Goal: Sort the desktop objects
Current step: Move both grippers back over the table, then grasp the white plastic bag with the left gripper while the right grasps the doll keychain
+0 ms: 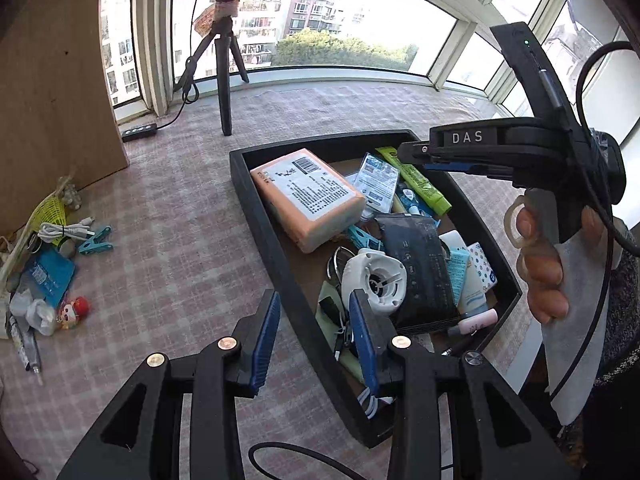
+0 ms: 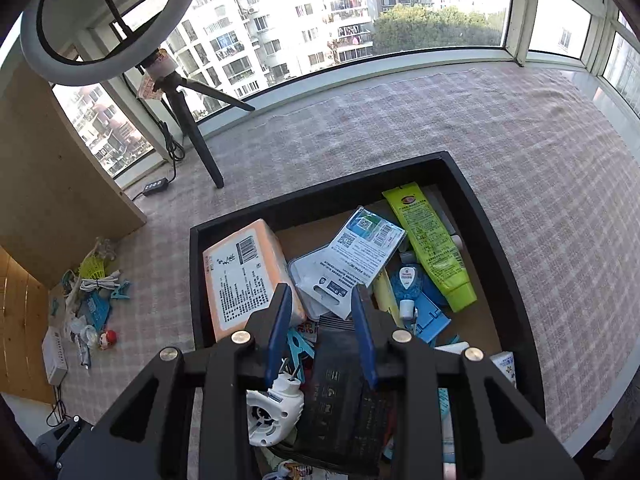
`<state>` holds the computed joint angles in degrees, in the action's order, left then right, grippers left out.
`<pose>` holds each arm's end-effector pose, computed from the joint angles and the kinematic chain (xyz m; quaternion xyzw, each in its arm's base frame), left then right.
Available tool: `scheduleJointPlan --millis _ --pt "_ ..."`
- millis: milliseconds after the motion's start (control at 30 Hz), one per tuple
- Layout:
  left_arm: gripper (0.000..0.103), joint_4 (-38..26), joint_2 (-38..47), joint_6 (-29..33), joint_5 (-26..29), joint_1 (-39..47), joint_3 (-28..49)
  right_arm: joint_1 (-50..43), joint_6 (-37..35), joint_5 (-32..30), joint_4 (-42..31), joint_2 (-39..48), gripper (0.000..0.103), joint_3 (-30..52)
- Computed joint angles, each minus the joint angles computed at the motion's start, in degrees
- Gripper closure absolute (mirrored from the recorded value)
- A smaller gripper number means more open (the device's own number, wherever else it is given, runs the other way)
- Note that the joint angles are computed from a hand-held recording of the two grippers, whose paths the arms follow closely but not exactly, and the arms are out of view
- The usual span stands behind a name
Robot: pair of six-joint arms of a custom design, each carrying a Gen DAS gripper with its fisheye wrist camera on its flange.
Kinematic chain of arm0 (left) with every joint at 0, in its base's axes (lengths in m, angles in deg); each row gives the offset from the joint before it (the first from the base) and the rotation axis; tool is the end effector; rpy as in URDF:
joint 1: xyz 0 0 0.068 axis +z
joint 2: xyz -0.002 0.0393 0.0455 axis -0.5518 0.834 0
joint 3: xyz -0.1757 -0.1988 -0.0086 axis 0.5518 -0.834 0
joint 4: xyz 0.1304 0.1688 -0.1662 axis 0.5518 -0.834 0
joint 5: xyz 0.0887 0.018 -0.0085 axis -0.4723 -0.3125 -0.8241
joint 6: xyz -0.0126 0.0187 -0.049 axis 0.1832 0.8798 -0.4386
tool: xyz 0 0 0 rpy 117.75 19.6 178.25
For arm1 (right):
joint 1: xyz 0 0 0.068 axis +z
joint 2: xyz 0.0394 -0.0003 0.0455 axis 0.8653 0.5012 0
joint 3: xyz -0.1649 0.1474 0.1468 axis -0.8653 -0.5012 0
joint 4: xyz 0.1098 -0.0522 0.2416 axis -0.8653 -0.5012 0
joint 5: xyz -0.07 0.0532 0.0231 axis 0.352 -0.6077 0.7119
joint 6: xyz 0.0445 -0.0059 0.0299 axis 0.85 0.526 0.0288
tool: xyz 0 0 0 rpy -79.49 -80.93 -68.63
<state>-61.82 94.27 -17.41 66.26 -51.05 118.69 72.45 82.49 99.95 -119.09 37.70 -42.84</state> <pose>0.2963 -0.1108 0.2013 0.3994 0.8740 -0.2170 0.1717 0.2413 0.0459 0.2011 0.3086 0.9191 0.0190 0.2442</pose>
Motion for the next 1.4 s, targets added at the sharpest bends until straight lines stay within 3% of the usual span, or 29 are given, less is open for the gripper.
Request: scheduleJointPlan --millis 300,567,833,967,1400 --pt "0.07 -0.68 17.16 -0.46 -3.87 18.27 14.67 12.1 -6.19 -3.74 8.23 18.55 0.072 11.94" --pt "0.069 -3.75 33.16 -8.14 -7.66 27.43 32.72 19.29 -19.24 -7.01 8.45 36.85 0.066 29.51" --pt "0.061 -9.5 44.53 -12.97 -9.34 28.15 47.48 22.11 -30.12 -10.36 3.72 51.37 0.055 46.95" --pt "0.061 -11.37 48.39 -14.9 -9.83 27.48 52.75 22.58 -33.76 -12.88 1.19 58.01 0.054 55.03" --pt "0.061 -14.28 55.15 -16.52 -11.43 24.77 60.16 23.24 -39.12 -17.85 -4.87 74.62 0.054 76.56"
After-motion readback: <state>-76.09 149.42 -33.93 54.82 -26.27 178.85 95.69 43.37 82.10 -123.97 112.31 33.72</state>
